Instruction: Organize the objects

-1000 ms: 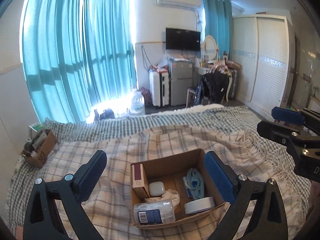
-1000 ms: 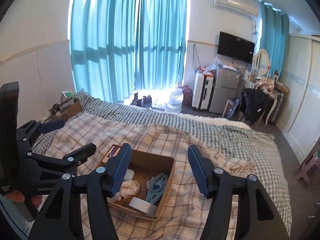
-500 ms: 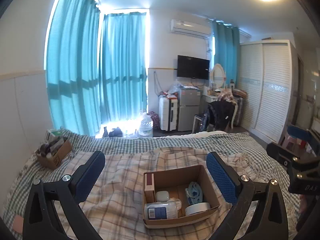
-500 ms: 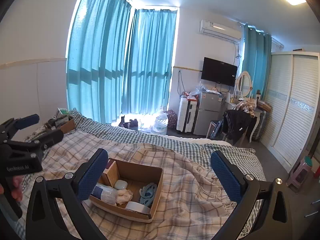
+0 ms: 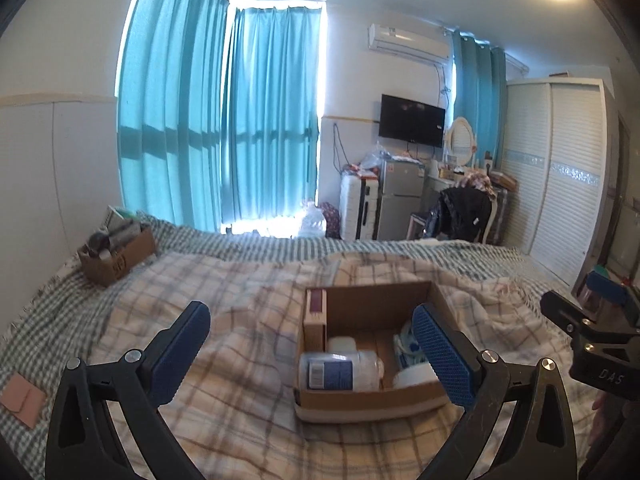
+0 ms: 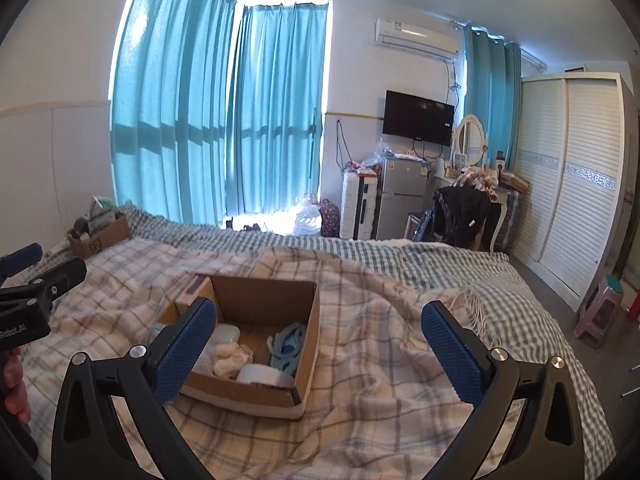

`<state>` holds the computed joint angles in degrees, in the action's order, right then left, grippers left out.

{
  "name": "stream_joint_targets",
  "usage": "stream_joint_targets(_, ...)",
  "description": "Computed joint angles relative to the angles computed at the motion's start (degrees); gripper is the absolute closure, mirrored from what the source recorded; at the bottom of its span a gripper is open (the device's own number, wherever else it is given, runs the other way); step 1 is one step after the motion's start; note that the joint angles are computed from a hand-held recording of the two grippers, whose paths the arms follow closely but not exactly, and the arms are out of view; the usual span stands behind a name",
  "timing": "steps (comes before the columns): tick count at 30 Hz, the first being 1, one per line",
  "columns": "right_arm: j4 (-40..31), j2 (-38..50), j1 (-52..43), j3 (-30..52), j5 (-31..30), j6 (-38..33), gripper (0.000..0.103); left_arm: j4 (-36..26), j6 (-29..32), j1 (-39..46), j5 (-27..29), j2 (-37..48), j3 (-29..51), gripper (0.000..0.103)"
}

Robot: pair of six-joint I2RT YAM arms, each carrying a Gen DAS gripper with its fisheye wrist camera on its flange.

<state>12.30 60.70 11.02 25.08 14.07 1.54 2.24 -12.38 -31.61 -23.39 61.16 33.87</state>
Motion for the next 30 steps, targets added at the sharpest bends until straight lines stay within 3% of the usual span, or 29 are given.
stream_joint_targets(6, 3.6, 4.3, -0.7, -1.6, -1.2, 0.3, 0.000, 1.9, 1.1, -4.4, -5.1, 1.7, -2.8, 0.000)
stream_joint_targets(30, 4.7, 6.0, 0.2, -2.0, -1.2, 0.8, 0.000, -0.3, -1.0, -4.8, -4.7, 2.1, -2.0, 0.000)
